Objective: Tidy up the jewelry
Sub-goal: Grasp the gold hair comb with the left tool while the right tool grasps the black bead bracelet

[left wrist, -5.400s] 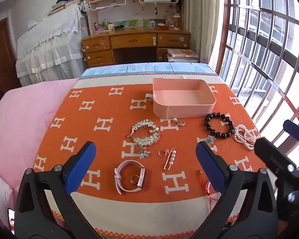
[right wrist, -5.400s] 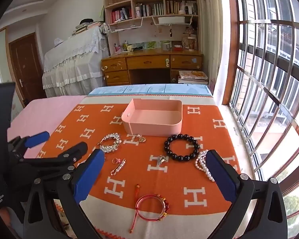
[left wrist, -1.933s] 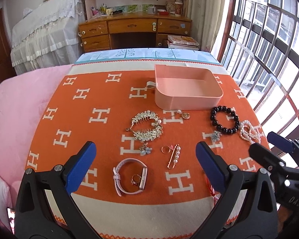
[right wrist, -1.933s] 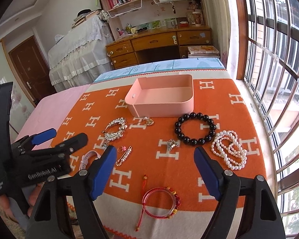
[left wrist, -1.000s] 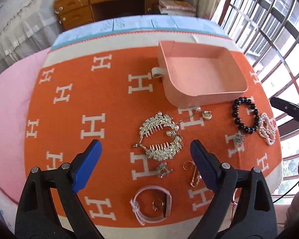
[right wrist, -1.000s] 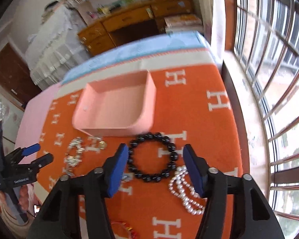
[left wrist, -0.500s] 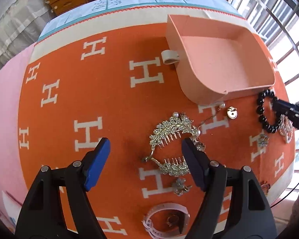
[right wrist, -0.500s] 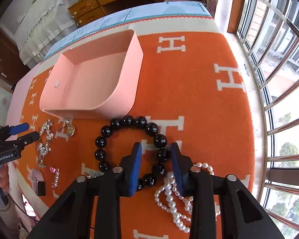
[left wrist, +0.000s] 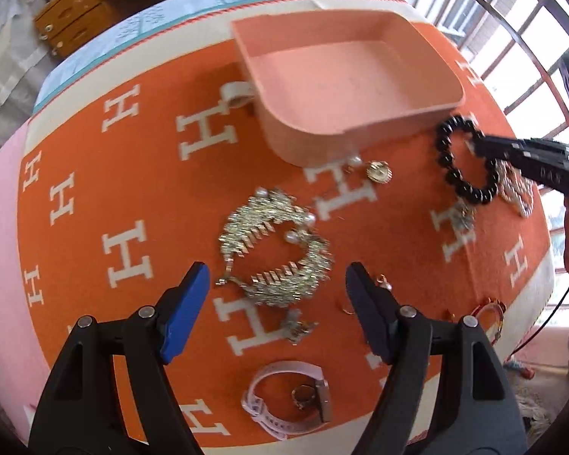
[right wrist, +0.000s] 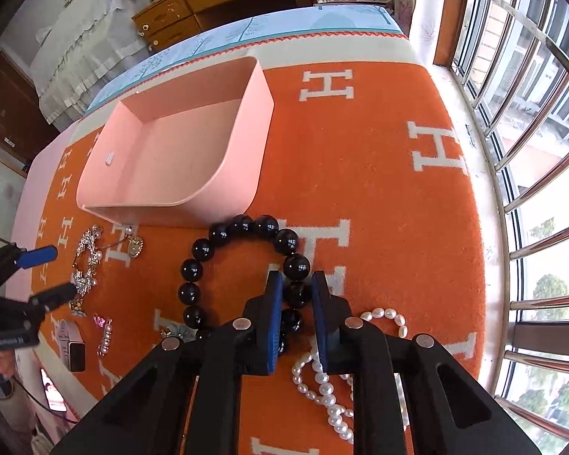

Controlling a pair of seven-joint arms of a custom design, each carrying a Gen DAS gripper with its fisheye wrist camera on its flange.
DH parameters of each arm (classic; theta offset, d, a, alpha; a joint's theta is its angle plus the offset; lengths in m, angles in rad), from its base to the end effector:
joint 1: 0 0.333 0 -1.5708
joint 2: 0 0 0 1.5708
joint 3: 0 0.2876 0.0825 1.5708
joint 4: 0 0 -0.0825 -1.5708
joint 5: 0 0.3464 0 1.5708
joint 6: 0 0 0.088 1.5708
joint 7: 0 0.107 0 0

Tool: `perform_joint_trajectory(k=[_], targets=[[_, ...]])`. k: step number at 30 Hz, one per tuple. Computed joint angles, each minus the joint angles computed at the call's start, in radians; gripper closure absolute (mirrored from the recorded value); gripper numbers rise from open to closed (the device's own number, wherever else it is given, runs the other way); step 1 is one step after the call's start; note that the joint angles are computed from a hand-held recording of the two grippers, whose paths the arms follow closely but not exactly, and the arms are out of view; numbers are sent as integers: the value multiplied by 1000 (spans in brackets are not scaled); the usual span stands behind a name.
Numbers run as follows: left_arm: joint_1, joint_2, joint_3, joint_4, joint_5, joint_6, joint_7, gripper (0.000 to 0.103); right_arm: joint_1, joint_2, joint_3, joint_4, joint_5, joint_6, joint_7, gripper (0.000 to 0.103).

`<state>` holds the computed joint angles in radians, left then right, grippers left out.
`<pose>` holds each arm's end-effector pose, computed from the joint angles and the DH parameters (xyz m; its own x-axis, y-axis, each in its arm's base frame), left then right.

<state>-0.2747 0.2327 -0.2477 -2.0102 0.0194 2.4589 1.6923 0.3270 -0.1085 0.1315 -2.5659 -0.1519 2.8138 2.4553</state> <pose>0.5033 -0.2837 0.3610 -0.6023 -0.7981 0.0141 -0.7797 0.5844 -0.2248 0.4032 0.2070 0.3411 -0.2510 -0.9486 -0.1929 -0.9055 0.3005 -0.2996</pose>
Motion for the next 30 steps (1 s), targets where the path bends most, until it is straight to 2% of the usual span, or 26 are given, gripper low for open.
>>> perform_joint_trajectory(k=[7, 9, 11, 16, 23, 25, 26, 30], targets=[[-33, 25, -9, 19, 55, -26, 9, 31, 8, -10, -13, -19, 70, 31, -52, 87], [-37, 35, -12, 30, 56, -44, 22, 36, 8, -11, -14, -24, 87, 41, -62, 87], [-43, 52, -12, 51, 62, -71, 25, 46, 6, -13, -13, -27, 92, 44, -67, 87], [-48, 78, -10, 80, 62, -90, 20, 50, 4, -12, -10, -27, 100, 46, -73, 87], [-53, 93, -3, 93, 81, -85, 16, 51, 3, -9, -11, -19, 111, 36, -80, 87], [-49, 100, -7, 100, 75, -84, 31, 59, 2, -7, -9, -14, 106, 29, -75, 87], [-41, 101, -14, 104, 53, -88, 47, 74, 2, -6, -9, -11, 106, 26, -75, 87], [-52, 115, 3, 127, 70, -88, 9, 78, 4, -5, -10, -8, 112, 22, -70, 88]])
